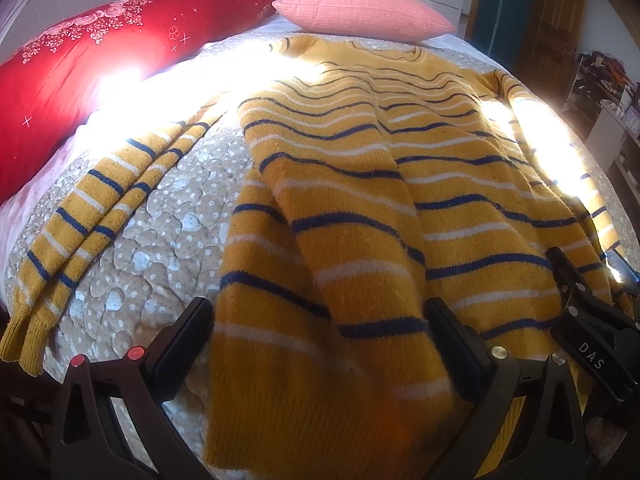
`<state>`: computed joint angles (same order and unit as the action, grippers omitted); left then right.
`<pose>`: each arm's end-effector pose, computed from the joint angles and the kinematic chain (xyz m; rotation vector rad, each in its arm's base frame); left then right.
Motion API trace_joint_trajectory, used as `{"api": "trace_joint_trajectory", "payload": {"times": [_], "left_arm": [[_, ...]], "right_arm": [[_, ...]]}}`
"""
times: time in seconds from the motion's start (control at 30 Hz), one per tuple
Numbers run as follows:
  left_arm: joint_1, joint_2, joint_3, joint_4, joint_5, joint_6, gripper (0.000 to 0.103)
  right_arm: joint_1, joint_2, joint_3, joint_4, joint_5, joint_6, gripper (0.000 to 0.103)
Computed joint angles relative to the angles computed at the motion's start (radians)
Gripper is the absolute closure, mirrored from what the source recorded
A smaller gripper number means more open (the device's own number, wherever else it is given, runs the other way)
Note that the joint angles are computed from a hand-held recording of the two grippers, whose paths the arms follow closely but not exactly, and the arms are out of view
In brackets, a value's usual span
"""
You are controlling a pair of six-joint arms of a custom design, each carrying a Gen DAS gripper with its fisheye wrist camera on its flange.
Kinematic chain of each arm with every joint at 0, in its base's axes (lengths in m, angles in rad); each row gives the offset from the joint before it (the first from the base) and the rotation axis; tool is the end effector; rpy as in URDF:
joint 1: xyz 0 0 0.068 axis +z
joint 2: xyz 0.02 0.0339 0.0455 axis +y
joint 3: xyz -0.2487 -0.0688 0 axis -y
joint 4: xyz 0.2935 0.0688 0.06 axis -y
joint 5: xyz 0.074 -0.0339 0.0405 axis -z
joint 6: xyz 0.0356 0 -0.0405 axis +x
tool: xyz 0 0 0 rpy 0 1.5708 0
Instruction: Fold small clothes
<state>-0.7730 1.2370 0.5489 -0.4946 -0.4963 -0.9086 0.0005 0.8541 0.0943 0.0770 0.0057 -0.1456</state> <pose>0.1859 -0.1577 0.1110 -0.2959 2.5053 0.0567 0.1958 -0.0001 0.0732 -0.1615 2.2492 -0.0842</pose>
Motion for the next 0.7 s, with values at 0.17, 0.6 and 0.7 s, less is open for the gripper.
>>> {"api": "trace_joint_trajectory", "payload": {"times": [0.17, 0.6, 0.7], "left_arm": [[-0.012, -0.019, -0.026, 0.029, -0.021, 0.025, 0.000], [-0.049, -0.250, -0.070, 0.056, -0.190, 0.154, 0.000], [-0.003, -0.316, -0.094, 0.201, -0.233, 0.276, 0.000]], "right_arm": [[-0.030, 0.020, 0.013, -0.005, -0.056, -0.015, 0.000], [-0.174, 0.167, 0.138, -0.140, -0.314, -0.092, 0.000], [-0.168, 0.156, 0.118, -0.111, -0.307, -0.086, 0.000]]}}
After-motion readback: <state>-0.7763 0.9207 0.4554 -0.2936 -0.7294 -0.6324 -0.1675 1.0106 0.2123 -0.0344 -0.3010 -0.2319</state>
